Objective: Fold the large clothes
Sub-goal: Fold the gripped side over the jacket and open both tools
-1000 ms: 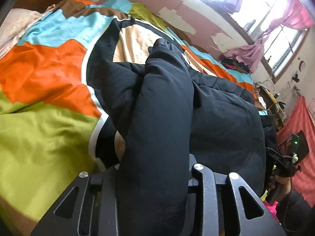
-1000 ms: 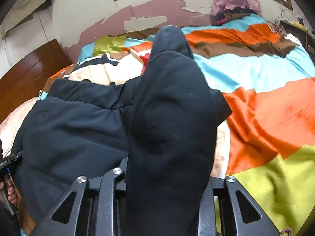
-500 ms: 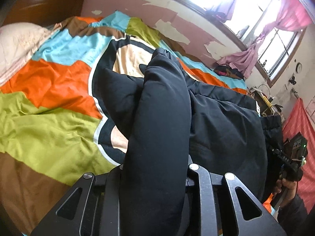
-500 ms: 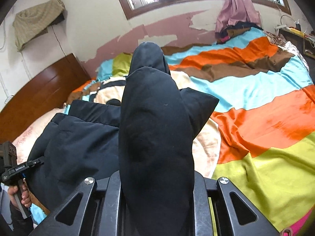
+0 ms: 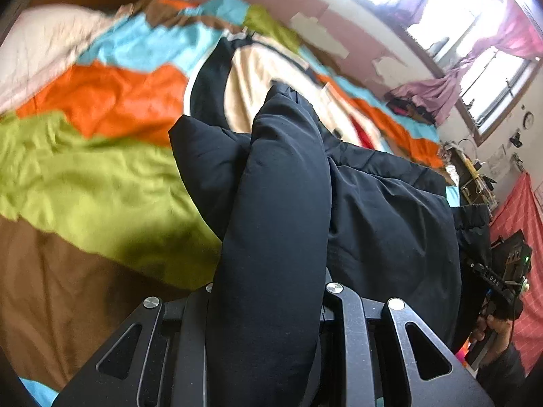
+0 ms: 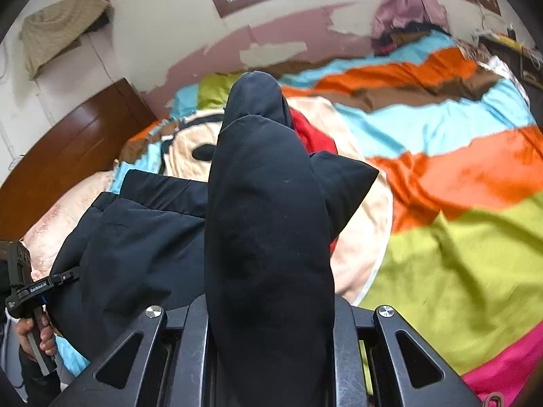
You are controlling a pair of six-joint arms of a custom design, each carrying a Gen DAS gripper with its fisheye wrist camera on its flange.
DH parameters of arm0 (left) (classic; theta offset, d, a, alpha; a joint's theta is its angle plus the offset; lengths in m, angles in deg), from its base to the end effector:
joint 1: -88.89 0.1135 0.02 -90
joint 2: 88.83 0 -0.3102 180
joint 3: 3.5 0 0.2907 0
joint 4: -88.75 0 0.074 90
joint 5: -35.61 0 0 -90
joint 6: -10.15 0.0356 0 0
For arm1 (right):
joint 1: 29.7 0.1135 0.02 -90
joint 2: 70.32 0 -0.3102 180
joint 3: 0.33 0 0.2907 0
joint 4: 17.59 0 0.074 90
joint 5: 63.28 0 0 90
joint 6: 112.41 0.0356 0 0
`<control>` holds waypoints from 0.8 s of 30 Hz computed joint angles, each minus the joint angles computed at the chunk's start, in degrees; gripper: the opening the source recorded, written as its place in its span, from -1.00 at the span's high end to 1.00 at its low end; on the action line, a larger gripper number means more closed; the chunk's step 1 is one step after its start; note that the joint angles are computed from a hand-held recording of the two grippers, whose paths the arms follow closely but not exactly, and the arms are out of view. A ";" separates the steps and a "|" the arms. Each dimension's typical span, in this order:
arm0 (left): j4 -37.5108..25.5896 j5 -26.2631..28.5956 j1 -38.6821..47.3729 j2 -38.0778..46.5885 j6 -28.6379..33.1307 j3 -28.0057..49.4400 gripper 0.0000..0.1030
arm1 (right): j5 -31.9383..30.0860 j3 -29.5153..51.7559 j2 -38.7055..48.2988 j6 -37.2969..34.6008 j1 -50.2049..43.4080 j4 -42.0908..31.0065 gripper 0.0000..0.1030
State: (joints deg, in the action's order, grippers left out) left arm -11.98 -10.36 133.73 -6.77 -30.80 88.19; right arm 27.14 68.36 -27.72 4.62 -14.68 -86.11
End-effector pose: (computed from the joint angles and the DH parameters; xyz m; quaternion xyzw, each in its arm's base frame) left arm 0.2031 0.1671 0.3698 0.0305 0.9265 -0.2624 0.2678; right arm 0.1291 0.0344 0.3774 0.0972 0.9099 0.1416 0.3777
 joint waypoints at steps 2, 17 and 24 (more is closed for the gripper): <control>2.30 -0.73 -0.10 1.14 -1.14 -1.88 0.60 | 2.11 -2.94 0.18 2.15 1.87 1.34 0.66; 6.17 -6.49 0.18 0.03 -6.52 -1.02 -0.06 | 0.41 -9.07 -2.27 2.87 -3.98 3.43 0.26; 14.88 -2.99 5.29 -9.02 -5.97 -5.36 -0.57 | 8.22 -9.48 -4.30 7.17 3.54 1.74 -0.74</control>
